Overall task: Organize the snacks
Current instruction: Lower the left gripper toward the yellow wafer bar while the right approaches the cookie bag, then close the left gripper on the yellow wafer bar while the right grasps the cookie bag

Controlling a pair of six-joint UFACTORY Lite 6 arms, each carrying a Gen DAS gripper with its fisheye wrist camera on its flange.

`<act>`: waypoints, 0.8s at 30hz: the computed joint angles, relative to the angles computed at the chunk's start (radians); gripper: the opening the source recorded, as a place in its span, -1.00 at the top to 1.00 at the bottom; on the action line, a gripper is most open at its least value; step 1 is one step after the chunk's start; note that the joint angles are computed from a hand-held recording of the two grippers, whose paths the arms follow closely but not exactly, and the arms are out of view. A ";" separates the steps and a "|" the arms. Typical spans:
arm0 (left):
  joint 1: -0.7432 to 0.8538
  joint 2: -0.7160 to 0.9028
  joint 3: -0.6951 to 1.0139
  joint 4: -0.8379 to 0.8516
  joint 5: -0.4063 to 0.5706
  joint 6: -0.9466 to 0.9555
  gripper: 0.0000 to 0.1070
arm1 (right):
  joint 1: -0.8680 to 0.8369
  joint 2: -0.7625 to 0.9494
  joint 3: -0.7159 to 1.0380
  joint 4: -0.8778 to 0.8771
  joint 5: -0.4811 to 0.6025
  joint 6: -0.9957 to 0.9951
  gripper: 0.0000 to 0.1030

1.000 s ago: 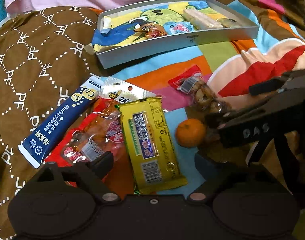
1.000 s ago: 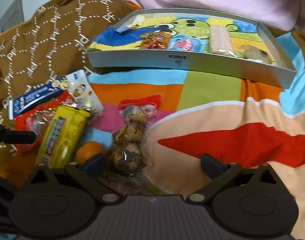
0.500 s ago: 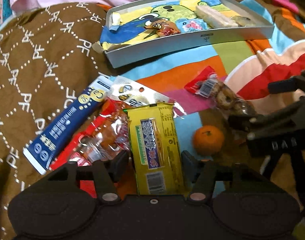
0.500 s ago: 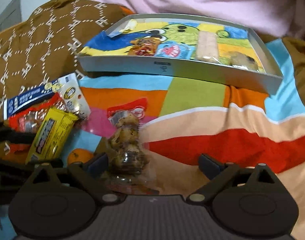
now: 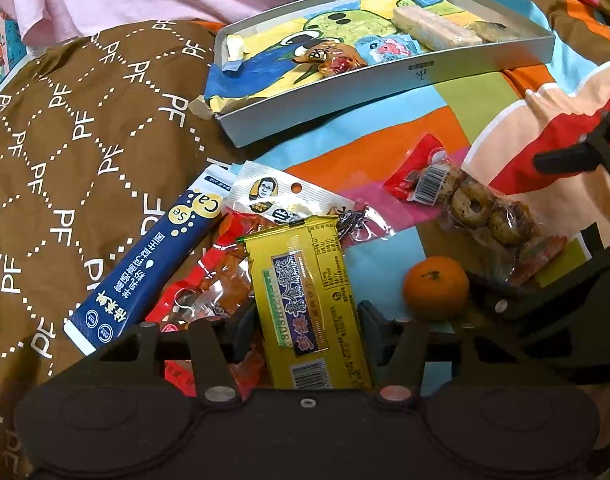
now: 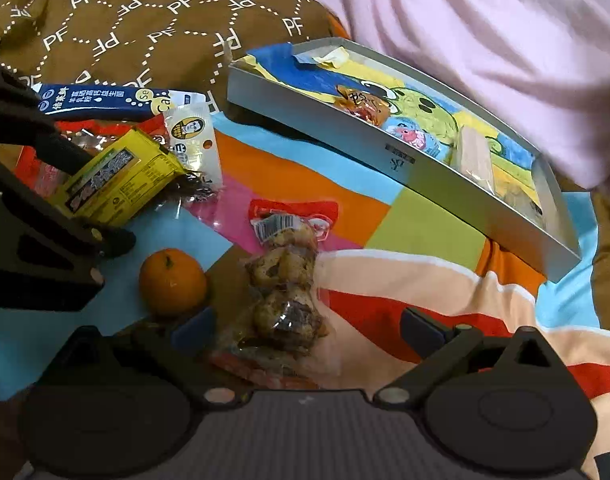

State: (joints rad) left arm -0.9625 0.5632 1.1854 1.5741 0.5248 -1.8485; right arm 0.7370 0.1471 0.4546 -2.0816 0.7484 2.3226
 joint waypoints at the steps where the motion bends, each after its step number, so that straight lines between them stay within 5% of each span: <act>1: -0.001 -0.002 -0.002 -0.003 -0.001 -0.005 -0.02 | -0.011 -0.010 -0.005 -0.020 -0.019 0.019 -0.78; 7: 0.007 -0.023 -0.026 0.024 -0.019 -0.055 0.00 | -0.048 -0.042 -0.020 -0.112 -0.101 0.105 -0.32; 24: -0.006 -0.070 -0.065 0.056 -0.021 -0.145 0.04 | 0.034 0.015 -0.011 -0.010 0.055 0.053 -0.01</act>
